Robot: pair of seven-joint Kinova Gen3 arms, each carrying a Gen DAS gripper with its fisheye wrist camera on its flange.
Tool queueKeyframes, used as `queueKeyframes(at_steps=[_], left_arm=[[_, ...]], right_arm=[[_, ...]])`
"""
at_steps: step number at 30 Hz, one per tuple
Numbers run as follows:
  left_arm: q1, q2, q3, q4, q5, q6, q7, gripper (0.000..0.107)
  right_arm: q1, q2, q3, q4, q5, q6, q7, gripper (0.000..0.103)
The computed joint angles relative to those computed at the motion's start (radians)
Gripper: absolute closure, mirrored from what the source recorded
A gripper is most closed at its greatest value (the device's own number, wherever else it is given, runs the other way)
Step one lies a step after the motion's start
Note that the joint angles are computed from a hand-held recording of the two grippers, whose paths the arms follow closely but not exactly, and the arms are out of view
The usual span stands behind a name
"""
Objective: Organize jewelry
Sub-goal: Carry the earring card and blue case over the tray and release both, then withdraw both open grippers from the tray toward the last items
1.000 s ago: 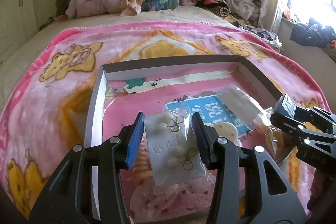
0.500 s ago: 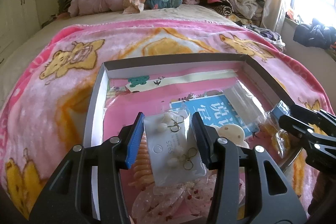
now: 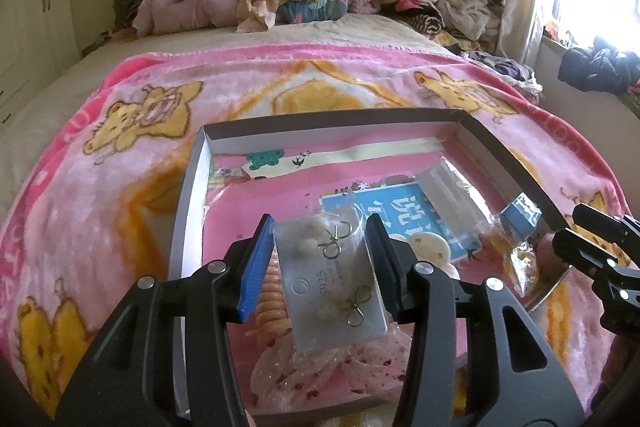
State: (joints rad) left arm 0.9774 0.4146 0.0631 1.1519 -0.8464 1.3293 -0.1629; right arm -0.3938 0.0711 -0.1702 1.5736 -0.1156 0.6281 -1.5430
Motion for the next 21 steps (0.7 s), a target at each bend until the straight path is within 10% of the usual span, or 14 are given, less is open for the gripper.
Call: queueKeyframes(at_steps=[21], left_arm=[[0.125, -0.011, 0.022, -0.063, -0.123, 0.12, 0.093, 0.016]], right_arm=[[0.021, -0.183, 0.004, 0.107, 0.062, -0.056, -0.071, 0.018]])
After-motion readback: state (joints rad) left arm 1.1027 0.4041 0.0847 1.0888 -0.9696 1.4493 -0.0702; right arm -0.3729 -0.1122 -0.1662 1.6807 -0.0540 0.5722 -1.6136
